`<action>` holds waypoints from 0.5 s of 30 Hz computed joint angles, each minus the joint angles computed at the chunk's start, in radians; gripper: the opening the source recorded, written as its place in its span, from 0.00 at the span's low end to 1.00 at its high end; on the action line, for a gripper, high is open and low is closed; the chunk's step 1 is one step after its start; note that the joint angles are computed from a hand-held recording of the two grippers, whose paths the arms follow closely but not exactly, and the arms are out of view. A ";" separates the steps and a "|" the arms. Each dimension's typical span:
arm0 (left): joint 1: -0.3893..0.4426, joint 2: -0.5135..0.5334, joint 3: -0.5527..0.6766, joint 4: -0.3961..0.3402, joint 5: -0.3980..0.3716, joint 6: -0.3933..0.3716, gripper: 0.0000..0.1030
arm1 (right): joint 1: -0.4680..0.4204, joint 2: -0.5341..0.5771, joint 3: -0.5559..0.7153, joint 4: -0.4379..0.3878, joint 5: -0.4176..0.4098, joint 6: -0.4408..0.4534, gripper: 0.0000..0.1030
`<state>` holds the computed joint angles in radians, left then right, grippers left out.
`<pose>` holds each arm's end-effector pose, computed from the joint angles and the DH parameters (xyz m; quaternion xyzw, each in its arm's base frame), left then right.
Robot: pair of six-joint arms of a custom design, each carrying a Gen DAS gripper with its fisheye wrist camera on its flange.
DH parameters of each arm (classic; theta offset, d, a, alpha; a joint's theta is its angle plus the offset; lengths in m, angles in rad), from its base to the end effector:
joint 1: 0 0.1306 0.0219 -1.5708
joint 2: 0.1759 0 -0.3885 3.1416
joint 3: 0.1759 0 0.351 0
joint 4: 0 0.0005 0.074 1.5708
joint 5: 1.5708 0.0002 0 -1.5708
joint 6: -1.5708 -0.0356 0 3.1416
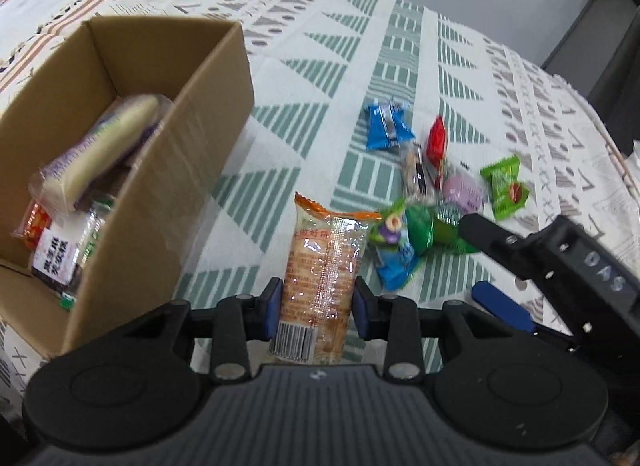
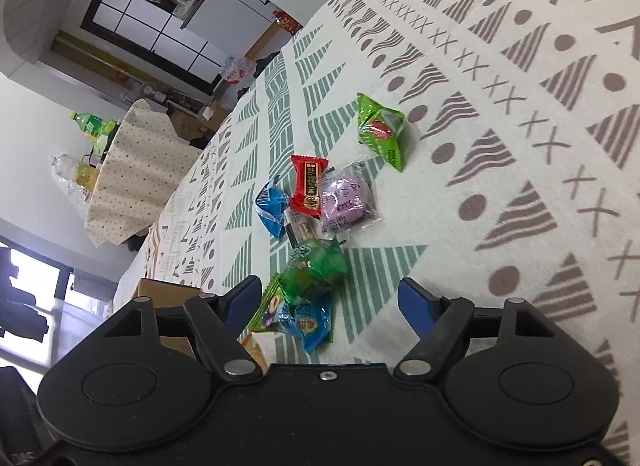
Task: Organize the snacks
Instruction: 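Grasp the orange wafer pack with left tool while right grasps green candy, then carry the wafer pack over the box with left tool while right carries candy there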
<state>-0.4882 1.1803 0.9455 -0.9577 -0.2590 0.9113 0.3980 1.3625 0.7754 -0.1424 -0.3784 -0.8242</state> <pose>0.2870 -0.1427 0.3277 -0.2282 0.9471 -0.0231 0.2243 0.3465 0.1594 0.2529 0.1146 0.8925 0.3707 0.2300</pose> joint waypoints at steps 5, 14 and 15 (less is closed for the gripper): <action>0.015 -0.012 0.002 -0.003 -0.013 -0.005 0.34 | 0.019 0.034 0.024 0.015 0.009 0.000 0.64; 0.027 -0.010 0.013 0.008 -0.015 -0.007 0.34 | 0.038 0.059 0.042 0.010 0.032 0.020 0.26; 0.024 -0.012 0.015 0.007 -0.019 -0.010 0.34 | 0.038 0.052 0.040 0.010 0.034 0.023 0.22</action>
<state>-0.4640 1.1687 0.9604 -0.9503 -0.2782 0.9011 0.4360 1.4149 0.8152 -0.1326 -0.3441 -0.8008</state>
